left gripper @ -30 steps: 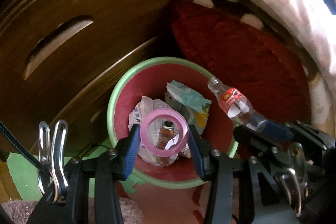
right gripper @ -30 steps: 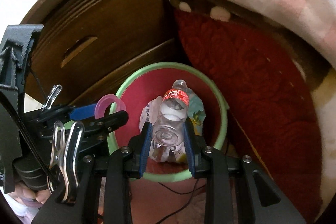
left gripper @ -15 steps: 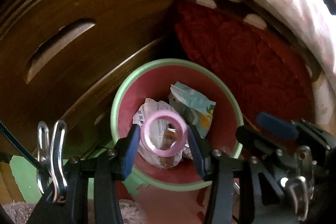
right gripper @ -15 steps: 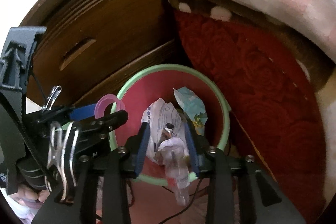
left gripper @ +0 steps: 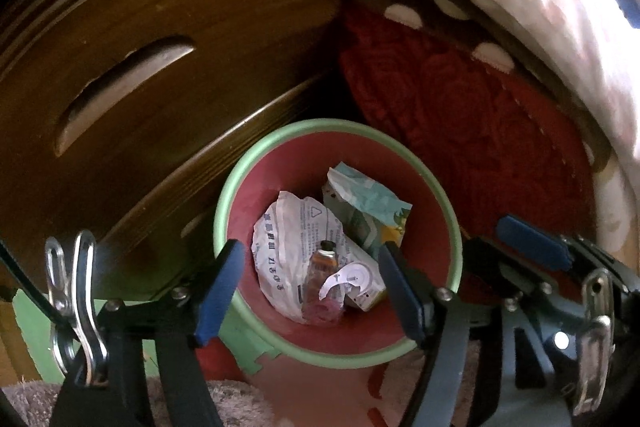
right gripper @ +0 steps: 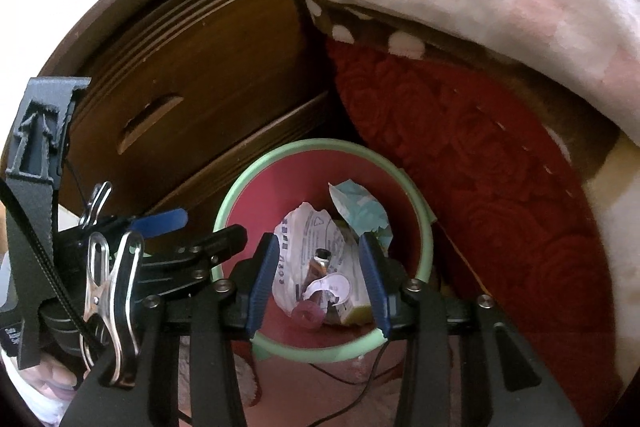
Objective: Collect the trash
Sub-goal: 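Open both tools to drop the ring and bottle into the bucket, then lower the right tool beside the bucket toward a small clear bottle on the floor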
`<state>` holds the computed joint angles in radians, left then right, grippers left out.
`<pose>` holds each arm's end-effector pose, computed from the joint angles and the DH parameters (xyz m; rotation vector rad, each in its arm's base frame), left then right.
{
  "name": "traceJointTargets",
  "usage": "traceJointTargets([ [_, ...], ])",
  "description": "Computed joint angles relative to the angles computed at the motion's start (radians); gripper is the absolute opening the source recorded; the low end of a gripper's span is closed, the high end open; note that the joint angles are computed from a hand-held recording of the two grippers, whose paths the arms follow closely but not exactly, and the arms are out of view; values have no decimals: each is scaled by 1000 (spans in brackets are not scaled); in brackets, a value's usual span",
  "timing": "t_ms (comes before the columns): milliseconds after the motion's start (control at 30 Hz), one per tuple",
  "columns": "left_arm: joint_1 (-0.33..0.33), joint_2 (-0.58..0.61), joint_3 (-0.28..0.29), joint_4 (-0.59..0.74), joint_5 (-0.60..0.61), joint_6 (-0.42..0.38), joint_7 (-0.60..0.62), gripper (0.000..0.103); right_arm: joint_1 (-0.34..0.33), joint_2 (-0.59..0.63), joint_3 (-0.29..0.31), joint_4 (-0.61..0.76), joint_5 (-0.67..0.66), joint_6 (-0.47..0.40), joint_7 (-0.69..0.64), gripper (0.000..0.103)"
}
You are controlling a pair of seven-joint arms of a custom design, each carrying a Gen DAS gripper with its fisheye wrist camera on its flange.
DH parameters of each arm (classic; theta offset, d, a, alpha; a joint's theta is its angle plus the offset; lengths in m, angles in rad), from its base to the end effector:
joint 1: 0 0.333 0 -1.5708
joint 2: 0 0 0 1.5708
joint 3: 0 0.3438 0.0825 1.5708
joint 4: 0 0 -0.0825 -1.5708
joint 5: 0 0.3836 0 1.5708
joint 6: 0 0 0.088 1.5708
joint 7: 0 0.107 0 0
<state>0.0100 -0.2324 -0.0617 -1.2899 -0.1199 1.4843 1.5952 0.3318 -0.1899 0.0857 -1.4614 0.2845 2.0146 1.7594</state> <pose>0.4174 -0.0424 0.8861 -1.9086 2.1391 -0.5470 0.4429 0.2230 0.8605 -1.8341 1.4823 -0.1231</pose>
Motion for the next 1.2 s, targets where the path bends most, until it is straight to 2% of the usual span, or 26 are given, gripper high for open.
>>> traceJointTargets([
  [300, -3, -6, 2, -5, -7, 2, 11, 73, 1, -2, 0, -8, 1, 14, -1, 43],
  [567, -2, 11, 15, 65, -39, -24, 34, 73, -1, -33, 4, -25, -12, 15, 5, 43],
  [733, 5, 8, 21, 99, -40, -27, 48, 73, 3, -65, -4, -38, 25, -28, 43, 43],
  [867, 8, 36, 28, 165, -56, -83, 57, 74, 6, -97, 3, -53, 25, -50, 69, 43],
  [1033, 15, 59, 35, 231, -76, -107, 85, 74, 18, -135, 5, -95, 43, -108, 107, 43],
  [1200, 17, 48, 35, 217, -84, -96, 151, 74, 33, -170, 23, -152, 28, -171, 114, 43],
])
